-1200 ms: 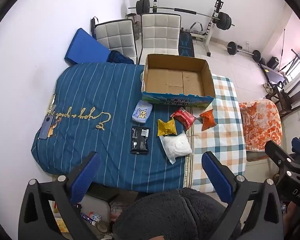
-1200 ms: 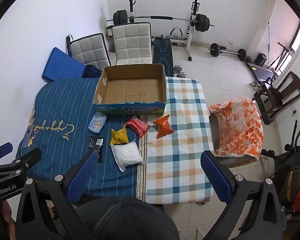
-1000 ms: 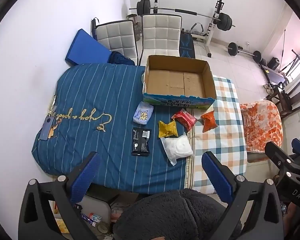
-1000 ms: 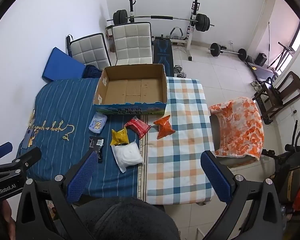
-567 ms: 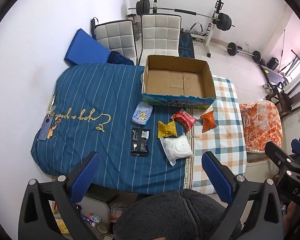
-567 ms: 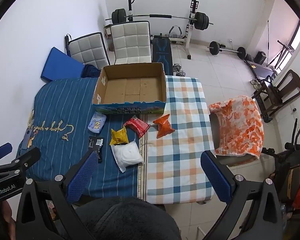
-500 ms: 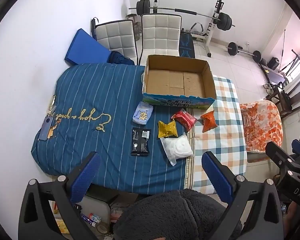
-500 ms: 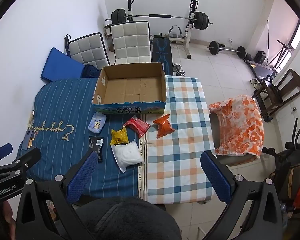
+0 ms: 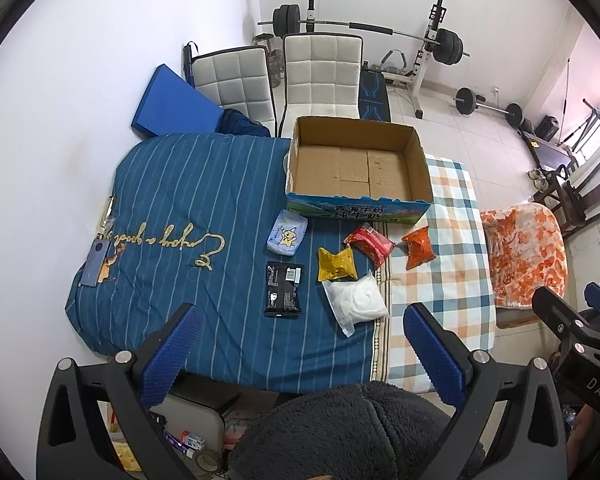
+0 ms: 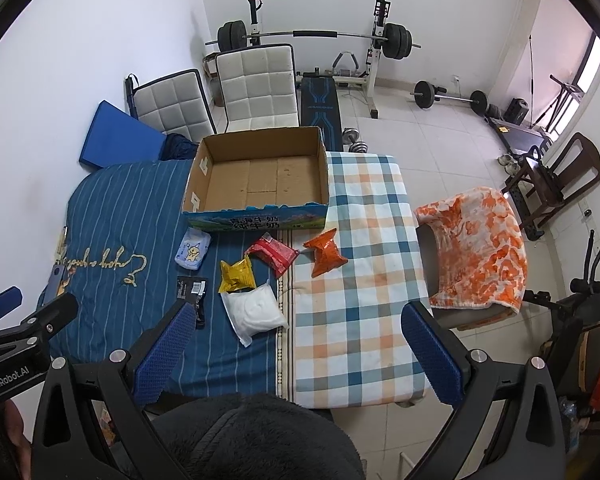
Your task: Organize soft objects
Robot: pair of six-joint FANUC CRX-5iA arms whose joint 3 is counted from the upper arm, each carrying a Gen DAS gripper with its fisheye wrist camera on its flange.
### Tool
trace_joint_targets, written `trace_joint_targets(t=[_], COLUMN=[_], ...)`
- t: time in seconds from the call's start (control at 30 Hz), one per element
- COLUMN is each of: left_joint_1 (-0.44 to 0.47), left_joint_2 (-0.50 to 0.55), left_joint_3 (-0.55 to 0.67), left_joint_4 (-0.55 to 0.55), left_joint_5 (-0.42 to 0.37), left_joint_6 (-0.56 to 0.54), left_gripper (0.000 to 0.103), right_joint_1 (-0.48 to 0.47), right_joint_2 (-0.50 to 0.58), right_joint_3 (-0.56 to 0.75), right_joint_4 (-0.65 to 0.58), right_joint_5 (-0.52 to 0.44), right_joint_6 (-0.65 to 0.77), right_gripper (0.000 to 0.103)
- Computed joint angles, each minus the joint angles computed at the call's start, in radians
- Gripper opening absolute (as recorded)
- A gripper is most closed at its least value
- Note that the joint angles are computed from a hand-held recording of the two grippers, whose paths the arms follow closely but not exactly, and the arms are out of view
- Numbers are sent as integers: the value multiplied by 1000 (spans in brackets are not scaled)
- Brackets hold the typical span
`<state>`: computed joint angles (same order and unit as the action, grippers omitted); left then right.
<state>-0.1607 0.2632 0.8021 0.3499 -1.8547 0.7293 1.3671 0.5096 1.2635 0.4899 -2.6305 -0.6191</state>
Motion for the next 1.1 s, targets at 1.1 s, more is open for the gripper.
trace_joint_targets(t=[1.1], left_joint_1=[-12], left_joint_2=[-2], left_joint_3=[3], left_joint_4=[9], left_joint_5=[2], left_joint_6=[4], left_gripper=[103], right_joint_1=[-1], right_joint_2=[22], right_joint_3=[47], right_joint_4=[32], right_joint_5=[-30], right_joint_6=[13], right_gripper=[103])
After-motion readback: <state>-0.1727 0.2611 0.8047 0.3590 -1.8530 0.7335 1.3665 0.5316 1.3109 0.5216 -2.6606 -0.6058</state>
